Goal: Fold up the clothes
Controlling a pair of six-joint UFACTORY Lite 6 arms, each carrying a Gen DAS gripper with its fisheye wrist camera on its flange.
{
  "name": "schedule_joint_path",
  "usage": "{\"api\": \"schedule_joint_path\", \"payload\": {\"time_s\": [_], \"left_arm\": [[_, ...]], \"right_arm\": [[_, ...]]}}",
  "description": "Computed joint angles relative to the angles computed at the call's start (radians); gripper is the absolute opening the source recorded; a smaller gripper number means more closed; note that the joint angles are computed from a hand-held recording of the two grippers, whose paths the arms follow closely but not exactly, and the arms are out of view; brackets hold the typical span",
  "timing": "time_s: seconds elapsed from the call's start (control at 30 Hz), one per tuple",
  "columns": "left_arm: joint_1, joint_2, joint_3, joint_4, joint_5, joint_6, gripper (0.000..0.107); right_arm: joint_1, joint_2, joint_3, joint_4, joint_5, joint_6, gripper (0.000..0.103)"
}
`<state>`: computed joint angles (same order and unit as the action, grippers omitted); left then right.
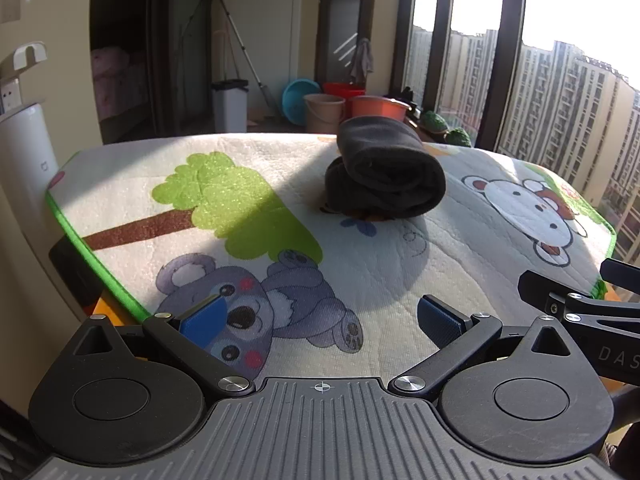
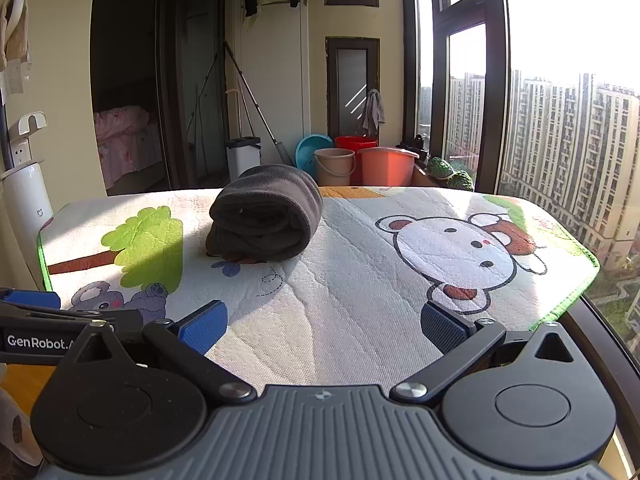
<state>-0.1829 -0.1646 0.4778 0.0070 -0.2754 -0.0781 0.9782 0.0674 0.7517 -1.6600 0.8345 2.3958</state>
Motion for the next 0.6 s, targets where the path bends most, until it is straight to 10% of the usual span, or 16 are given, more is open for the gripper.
{"api": "schedule_joint_path", "payload": {"time_s": [0.6], "left_arm": [[0.008,-0.001,-0.007,0.034,-0.002,-0.031,0.103]], "right_arm": [[0.0,0.007,-0.001,-0.004,-0.003,0.006,0.103]]}}
